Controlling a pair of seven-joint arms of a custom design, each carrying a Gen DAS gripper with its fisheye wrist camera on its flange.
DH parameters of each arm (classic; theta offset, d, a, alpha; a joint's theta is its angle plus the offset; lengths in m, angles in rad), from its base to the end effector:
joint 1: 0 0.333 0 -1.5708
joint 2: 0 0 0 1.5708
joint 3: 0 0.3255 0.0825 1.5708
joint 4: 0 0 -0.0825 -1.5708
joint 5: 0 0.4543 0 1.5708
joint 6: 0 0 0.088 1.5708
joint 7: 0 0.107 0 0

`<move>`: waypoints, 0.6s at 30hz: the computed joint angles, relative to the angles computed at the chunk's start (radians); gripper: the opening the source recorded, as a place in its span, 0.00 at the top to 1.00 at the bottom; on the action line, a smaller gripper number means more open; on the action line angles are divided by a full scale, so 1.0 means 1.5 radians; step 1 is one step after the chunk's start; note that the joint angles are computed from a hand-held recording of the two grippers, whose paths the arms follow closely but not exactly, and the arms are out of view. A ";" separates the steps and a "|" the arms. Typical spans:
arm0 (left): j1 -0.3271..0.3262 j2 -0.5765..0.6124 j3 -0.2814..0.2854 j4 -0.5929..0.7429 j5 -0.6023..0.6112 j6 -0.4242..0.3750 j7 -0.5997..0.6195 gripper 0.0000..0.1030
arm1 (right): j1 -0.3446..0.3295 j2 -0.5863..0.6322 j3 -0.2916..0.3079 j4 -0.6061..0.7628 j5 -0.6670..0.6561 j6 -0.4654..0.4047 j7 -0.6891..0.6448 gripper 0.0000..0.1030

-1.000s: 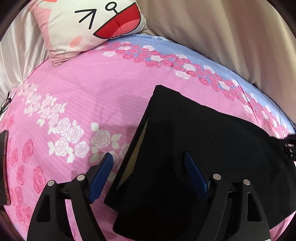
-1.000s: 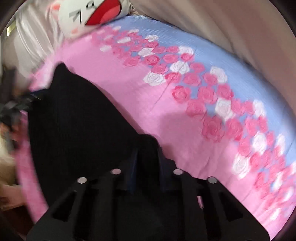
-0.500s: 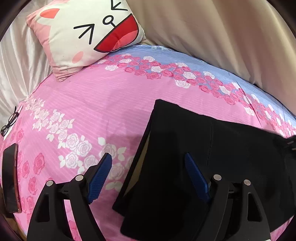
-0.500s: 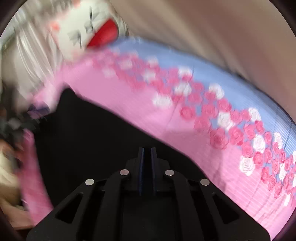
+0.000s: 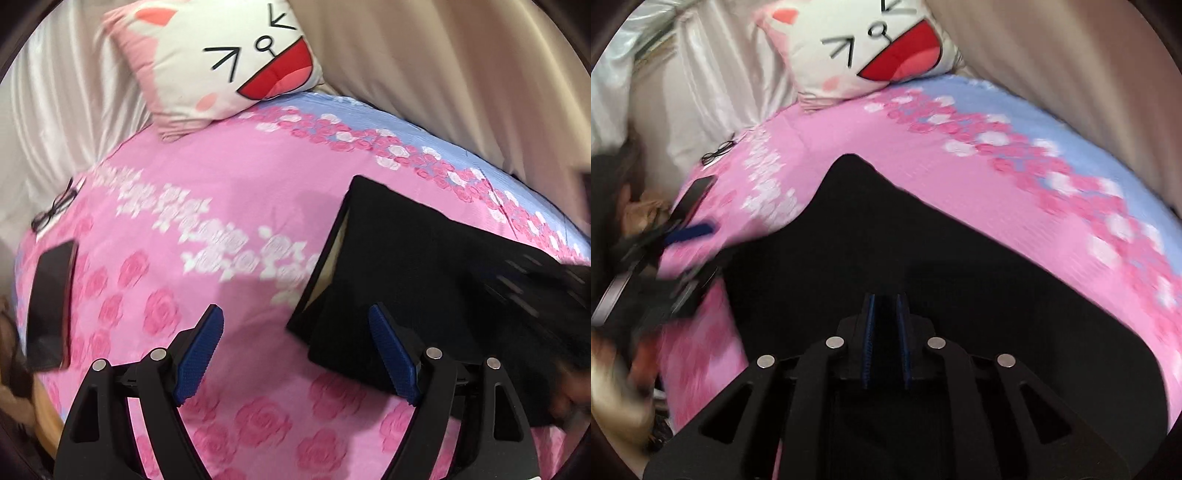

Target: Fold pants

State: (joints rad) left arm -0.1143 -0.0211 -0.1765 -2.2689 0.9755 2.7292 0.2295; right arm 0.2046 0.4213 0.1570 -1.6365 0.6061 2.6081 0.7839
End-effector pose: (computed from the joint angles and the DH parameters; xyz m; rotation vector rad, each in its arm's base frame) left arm 0.5645 -0.2017 0.3725 -1.9649 1.5570 -0.5857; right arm 0.7366 0.2490 0.4107 -2.1895 1.0538 -0.2164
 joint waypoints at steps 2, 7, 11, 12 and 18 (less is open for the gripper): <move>0.000 -0.017 -0.001 -0.014 0.006 -0.008 -0.005 0.24 | 0.008 0.046 -0.001 0.066 -0.007 0.003 0.038 0.91; 0.006 -0.054 -0.012 -0.032 0.045 -0.031 -0.024 0.24 | -0.015 -0.028 0.016 -0.008 0.137 0.006 -0.029 0.87; 0.009 -0.055 -0.021 -0.023 0.060 0.009 -0.022 0.24 | -0.079 -0.170 0.031 -0.192 0.318 0.048 -0.153 0.87; 0.007 -0.051 -0.025 -0.016 0.065 0.017 -0.020 0.24 | -0.096 -0.186 0.034 -0.218 0.351 0.069 -0.166 0.87; -0.042 0.038 -0.040 0.068 0.039 0.059 0.061 0.24 | -0.068 -0.324 -0.108 -0.429 0.302 0.231 -0.078 0.81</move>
